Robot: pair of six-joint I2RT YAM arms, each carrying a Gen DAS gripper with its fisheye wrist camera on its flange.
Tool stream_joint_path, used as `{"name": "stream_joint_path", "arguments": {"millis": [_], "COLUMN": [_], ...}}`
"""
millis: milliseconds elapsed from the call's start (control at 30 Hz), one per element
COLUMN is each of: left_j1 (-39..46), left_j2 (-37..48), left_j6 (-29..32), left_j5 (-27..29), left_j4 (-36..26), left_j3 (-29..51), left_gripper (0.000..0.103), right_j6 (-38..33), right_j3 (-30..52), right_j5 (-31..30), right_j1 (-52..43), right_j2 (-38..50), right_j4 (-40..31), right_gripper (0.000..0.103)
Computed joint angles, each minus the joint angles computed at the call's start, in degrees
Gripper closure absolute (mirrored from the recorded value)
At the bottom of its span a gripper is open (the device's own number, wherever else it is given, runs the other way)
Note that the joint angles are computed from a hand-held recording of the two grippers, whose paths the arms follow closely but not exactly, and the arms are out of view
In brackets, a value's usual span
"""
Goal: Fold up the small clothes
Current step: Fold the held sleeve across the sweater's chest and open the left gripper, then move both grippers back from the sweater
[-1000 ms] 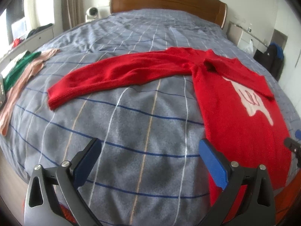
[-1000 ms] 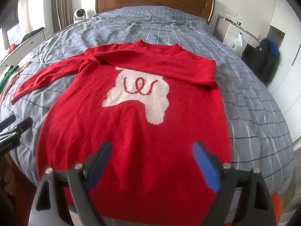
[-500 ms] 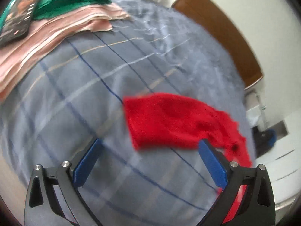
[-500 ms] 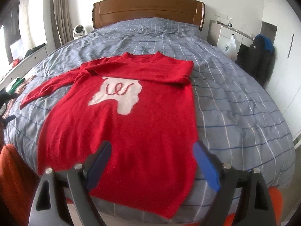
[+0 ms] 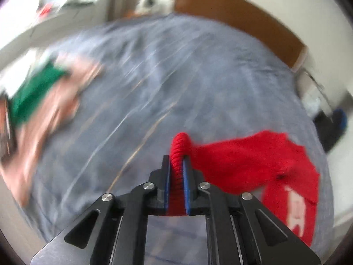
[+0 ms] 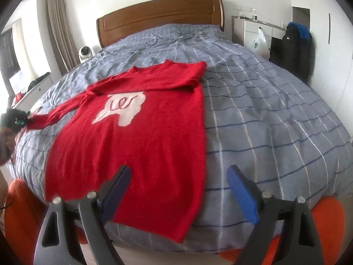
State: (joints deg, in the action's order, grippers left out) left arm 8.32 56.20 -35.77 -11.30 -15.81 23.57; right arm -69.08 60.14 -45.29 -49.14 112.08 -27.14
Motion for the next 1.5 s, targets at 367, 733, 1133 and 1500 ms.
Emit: {"name": "stream_joint_path", "arguments": {"millis": [367,733,1133,1500], "left_j1": [-34.3,-41.1,-32.8,-14.1], "left_j2": [39.1,62.3,42.1,59.0], "left_j6": [6.6,2.9,-5.6,7.7], "left_j5": [-10.9,-7.2,-20.9,-15.0], "left_j4": [-4.2,-7.4,7.6,25.8], "left_j3": [52.4,65.2,14.7,20.0], "left_gripper": [0.095,0.03,0.004,0.0], "right_j6": [-2.1,2.3,9.0,39.1], "right_j3": [6.9,13.8,21.4,52.6], "right_j5": [-3.0,-2.3,2.0,22.1], "right_j1": [-2.5,-4.2,6.5,23.8], "right_j2": [5.5,10.7,12.6,36.1], "right_j4": [-6.0,-7.0,-6.3,3.8], "right_gripper": [0.015,0.015,0.014,0.011]}}
